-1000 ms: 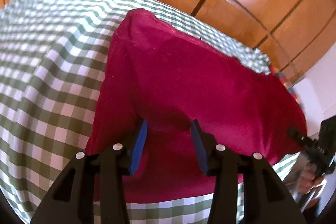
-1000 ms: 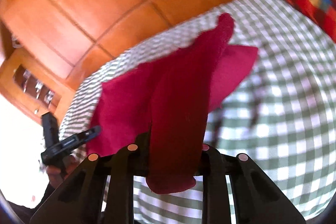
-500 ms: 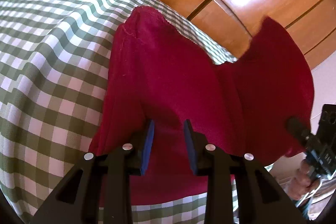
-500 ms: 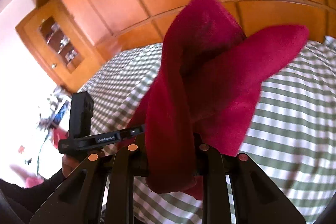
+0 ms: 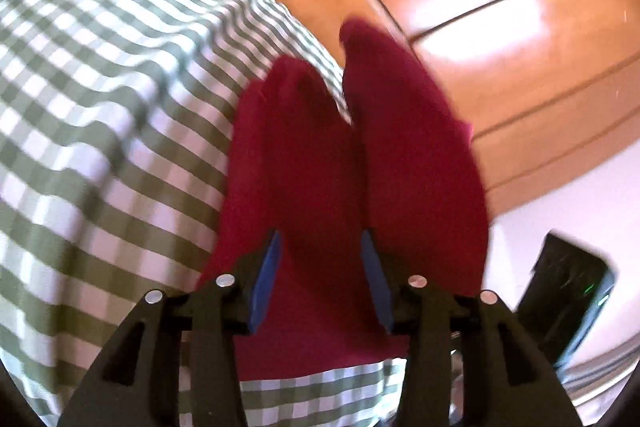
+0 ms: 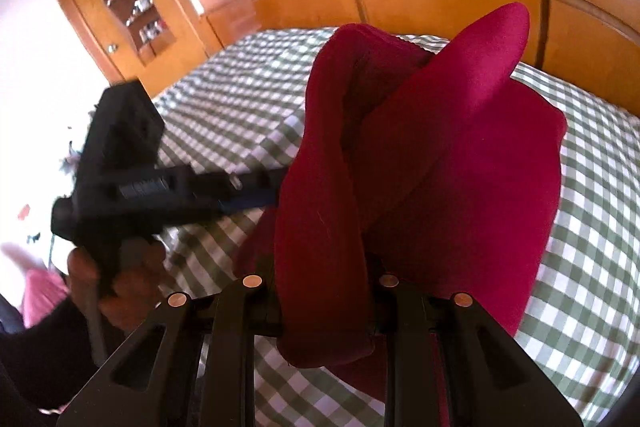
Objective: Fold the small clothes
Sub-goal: 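Fold the lifted end over with the right gripper while the left gripper pinches the other end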
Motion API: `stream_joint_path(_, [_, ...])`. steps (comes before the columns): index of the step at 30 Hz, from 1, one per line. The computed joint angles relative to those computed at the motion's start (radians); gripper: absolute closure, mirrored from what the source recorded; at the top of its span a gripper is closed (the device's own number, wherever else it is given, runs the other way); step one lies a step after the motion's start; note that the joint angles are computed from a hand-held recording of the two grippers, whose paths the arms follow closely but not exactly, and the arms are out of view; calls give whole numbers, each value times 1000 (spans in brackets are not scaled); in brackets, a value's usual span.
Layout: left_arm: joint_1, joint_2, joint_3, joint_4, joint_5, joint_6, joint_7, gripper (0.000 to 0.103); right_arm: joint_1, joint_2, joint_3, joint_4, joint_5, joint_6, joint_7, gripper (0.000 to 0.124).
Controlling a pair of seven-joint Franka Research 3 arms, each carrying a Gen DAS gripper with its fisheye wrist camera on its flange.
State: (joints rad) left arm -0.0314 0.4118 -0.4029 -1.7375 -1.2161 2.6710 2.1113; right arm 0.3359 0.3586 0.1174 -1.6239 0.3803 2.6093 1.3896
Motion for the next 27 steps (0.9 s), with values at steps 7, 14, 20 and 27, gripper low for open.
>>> stream_joint_path(7, [11, -49, 22, -31, -43, -14, 3, 49, 4, -17, 50, -23, 15, 66, -128, 68])
stream_joint_path(14, [17, -68, 44, -27, -94, -58, 11, 31, -30, -152, 80, -185, 276, 83, -323, 61])
stream_joint_path(20, [1, -71, 65, -9, -58, -91, 0, 31, -16, -280, 5, -381, 255, 147, -181, 61])
stream_joint_path(27, [-49, 22, 71, 116, 226, -146, -171, 34, -16, -338, -28, -531, 42, 201, 74, 61])
